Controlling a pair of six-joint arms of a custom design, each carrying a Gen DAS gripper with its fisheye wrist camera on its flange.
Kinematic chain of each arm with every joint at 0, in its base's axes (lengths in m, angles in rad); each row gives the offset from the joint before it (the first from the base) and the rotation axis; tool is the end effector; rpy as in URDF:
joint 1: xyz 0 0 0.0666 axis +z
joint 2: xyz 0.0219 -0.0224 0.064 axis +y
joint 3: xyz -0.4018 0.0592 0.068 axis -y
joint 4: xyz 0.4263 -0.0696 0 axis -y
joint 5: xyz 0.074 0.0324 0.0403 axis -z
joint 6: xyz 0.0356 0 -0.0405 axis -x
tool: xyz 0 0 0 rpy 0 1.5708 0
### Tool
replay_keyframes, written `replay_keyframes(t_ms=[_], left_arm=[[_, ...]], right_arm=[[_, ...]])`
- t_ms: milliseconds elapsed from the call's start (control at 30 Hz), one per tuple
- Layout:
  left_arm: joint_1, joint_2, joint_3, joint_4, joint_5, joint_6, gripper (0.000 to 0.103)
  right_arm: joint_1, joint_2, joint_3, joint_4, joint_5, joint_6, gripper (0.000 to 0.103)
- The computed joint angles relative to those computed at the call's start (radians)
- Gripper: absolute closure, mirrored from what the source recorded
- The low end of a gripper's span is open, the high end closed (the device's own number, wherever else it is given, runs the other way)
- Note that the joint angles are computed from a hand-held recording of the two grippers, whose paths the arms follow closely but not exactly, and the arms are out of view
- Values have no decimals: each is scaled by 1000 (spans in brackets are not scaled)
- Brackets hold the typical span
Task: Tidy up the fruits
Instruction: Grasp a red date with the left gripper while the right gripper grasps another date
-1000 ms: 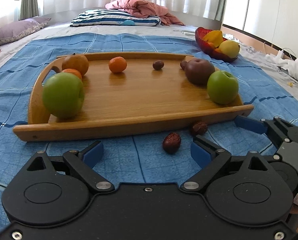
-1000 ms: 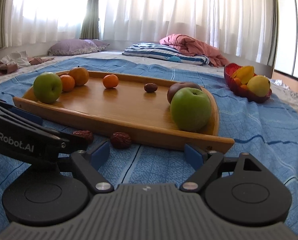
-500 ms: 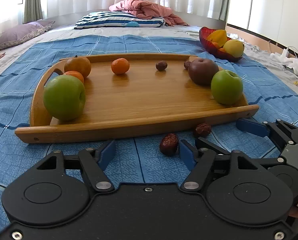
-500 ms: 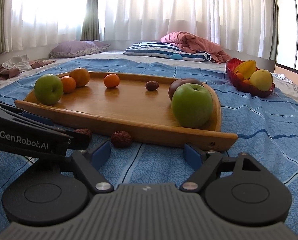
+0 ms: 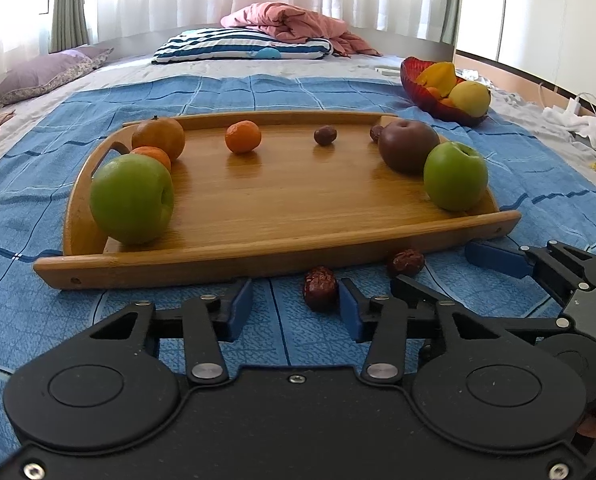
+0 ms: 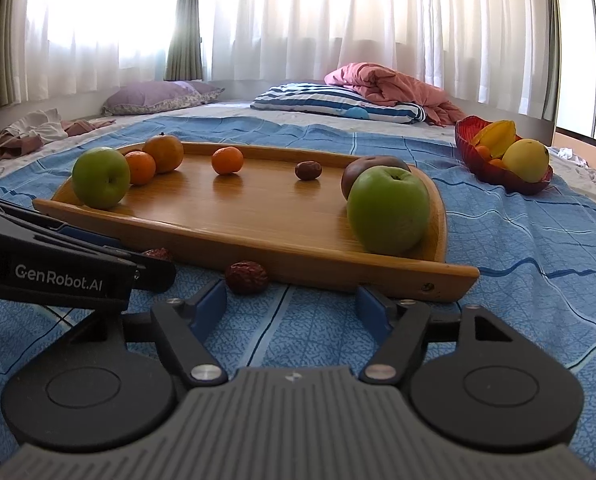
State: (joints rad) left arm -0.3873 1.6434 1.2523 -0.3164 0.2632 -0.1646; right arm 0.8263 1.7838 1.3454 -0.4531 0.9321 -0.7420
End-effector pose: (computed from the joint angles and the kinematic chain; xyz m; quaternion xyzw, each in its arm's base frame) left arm 0.5475 -0.2338 0.2933 0.2982 0.8514 -0.1645 0.3989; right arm 0.4407 0.4356 0.2538 0.1141 0.8479 -0.0898 0.5099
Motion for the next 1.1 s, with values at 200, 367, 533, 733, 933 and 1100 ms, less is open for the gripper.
replay_keyframes(t_ms=[200, 367, 533, 733, 933, 1100], left_arm=[[1, -5, -17, 32, -13, 24, 64], [4, -9, -26, 46, -17, 37, 72], [14, -9, -25, 43, -3, 56, 79], [18, -9, -22, 37, -7, 54, 80], [11, -11, -26, 41, -27, 35, 82], [8, -16, -32, 49, -38, 31, 85]], right_arm=[[8, 20, 36, -38, 15, 4, 40], [12, 36, 63, -64, 23, -7, 52], [12, 41, 73, -56, 6, -21, 55], [16, 53, 90, -64, 7, -29, 63], [17, 55, 95, -65, 4, -66, 69], [19, 57, 98, -70, 16, -75, 75]])
